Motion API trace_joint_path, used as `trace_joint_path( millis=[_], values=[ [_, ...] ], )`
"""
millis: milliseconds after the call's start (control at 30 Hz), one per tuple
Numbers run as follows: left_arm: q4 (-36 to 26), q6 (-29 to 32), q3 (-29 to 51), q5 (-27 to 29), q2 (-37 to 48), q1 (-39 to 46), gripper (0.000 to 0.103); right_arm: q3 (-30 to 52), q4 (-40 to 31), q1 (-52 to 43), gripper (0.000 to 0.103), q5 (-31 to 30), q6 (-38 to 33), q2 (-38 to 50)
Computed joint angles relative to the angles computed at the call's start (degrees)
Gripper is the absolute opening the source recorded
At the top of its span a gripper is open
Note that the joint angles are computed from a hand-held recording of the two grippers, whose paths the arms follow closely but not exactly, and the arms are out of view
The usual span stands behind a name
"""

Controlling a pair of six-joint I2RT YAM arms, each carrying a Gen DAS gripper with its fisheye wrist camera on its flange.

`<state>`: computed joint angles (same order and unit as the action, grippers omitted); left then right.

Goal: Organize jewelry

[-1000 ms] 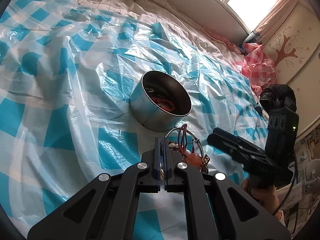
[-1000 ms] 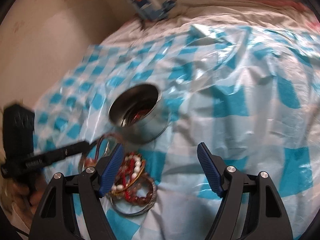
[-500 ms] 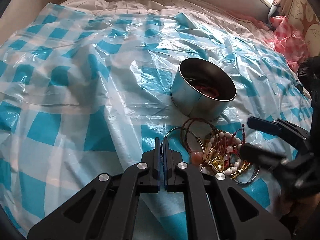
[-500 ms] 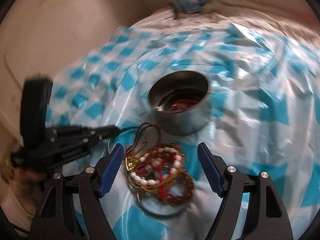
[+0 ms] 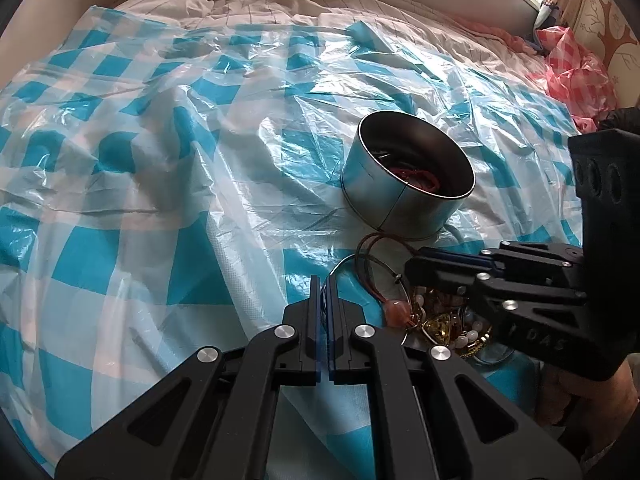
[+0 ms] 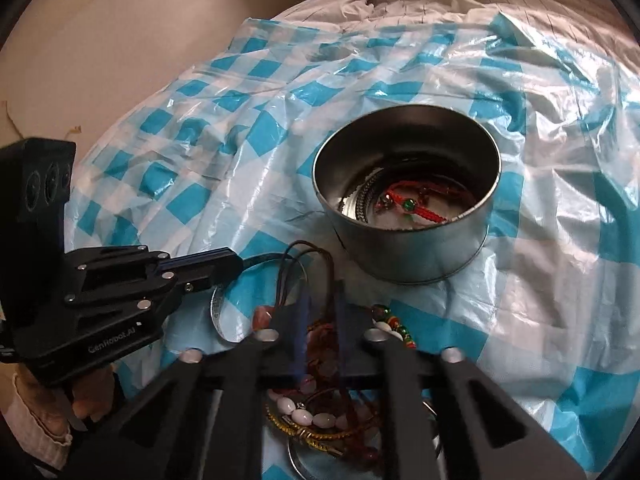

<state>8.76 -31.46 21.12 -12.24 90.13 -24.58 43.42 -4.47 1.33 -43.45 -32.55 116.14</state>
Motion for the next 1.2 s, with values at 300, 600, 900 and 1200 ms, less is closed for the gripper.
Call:
trace_joint_path(
  millis=[300,600,900,1200],
  values=[
    [1.6,-0.1,-1.5,2.4,-2.5,1.3,0.002,0.0,-13.0,-10.5,0.006,-13.4,-7.5,-5.4],
    [1.8,0.2,-1.9,3.1,-3.1,1.5,0.002,1.4,-10.2,-10.2,0.058,-10.2,-2.8,-4.5],
    [-1.1,1.3,0.4,0.5,0.0,1.2,0.002,4.1,-4.2,0.2,0.053,-2.0,1.5,3.2],
    [-1.0,1.3,0.6,1.8,0.1,1.9,0.002,5.7,-16.9,-5.5,0.005,-13.2,-6.9,2.0]
  ],
)
